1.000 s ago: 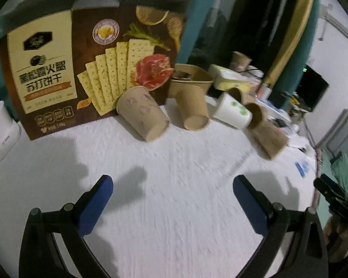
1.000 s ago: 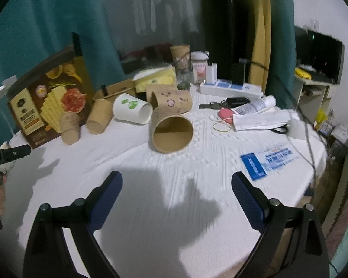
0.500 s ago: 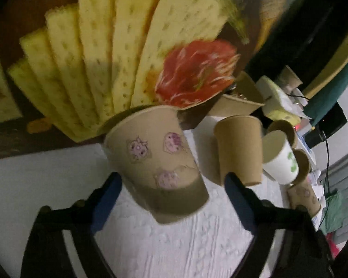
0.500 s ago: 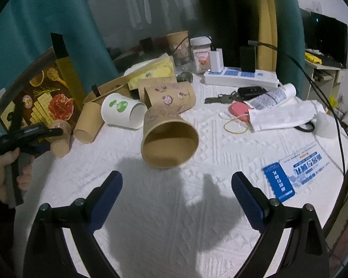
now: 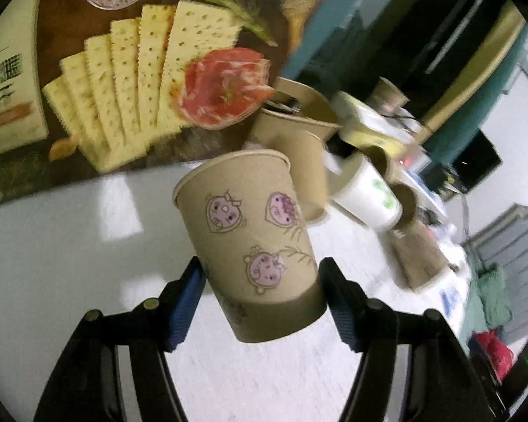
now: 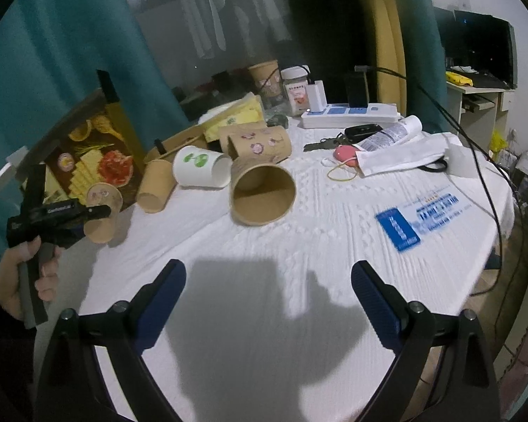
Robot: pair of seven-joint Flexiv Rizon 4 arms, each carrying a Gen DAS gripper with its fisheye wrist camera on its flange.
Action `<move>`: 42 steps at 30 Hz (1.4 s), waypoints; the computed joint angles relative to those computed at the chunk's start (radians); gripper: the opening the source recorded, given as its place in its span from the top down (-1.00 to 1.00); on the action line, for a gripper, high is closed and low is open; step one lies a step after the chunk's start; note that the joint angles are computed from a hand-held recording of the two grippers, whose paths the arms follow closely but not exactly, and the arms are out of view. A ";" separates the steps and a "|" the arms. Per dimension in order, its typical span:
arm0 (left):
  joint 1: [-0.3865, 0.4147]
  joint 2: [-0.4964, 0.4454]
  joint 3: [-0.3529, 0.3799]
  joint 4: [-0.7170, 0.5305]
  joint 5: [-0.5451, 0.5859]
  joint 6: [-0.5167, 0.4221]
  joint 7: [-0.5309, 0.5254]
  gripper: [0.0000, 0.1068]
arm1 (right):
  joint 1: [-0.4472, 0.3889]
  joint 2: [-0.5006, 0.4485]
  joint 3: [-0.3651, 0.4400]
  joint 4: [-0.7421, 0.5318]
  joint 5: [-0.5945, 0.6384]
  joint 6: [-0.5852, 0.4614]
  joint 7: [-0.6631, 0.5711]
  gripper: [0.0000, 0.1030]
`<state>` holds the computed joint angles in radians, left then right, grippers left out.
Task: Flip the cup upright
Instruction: 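Lift the pig-print cup with the left tool toward the right tool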
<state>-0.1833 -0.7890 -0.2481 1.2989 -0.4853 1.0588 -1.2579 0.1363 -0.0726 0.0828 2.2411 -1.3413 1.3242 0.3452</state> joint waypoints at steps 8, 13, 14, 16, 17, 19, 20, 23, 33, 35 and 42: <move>0.108 0.303 -0.178 0.500 -0.282 0.078 0.274 -0.25 | 0.044 0.100 0.076 0.096 0.061 -0.028 0.031 -0.82; 0.084 0.409 -0.192 0.663 -0.452 0.033 0.373 -0.25 | 0.078 0.135 0.116 0.146 0.126 -0.038 0.036 -0.82; 0.072 0.414 -0.182 0.669 -0.461 0.029 0.377 -0.25 | 0.085 0.138 0.122 0.153 0.141 -0.041 0.032 -0.82; 0.049 0.430 -0.163 0.696 -0.486 0.021 0.392 -0.25 | 0.097 0.145 0.132 0.167 0.163 -0.046 0.032 -0.82; 0.034 0.434 -0.149 0.706 -0.486 0.023 0.388 -0.25 | 0.101 0.145 0.134 0.170 0.174 -0.048 0.028 -0.82; 0.011 0.439 -0.123 0.721 -0.493 0.008 0.388 -0.25 | 0.108 0.150 0.138 0.178 0.191 -0.052 0.026 -0.82; -0.002 0.437 -0.109 0.722 -0.491 0.000 0.382 -0.25 | 0.110 0.153 0.141 0.181 0.197 -0.057 0.023 -0.82; -0.041 0.426 -0.069 0.720 -0.490 0.004 0.385 -0.27 | 0.116 0.159 0.144 0.183 0.224 -0.072 0.005 -0.82; -0.086 0.471 -0.014 0.754 -0.534 0.006 0.415 -0.61 | 0.162 0.140 0.156 0.108 0.369 -0.210 -0.268 -0.82; -0.087 0.502 -0.010 0.780 -0.595 0.009 0.459 -0.62 | 0.171 0.130 0.154 0.080 0.380 -0.230 -0.323 -0.82; -0.134 0.591 0.043 0.859 -0.812 0.130 0.626 -0.62 | 0.211 0.003 0.129 -0.040 0.479 -0.089 -0.534 -0.82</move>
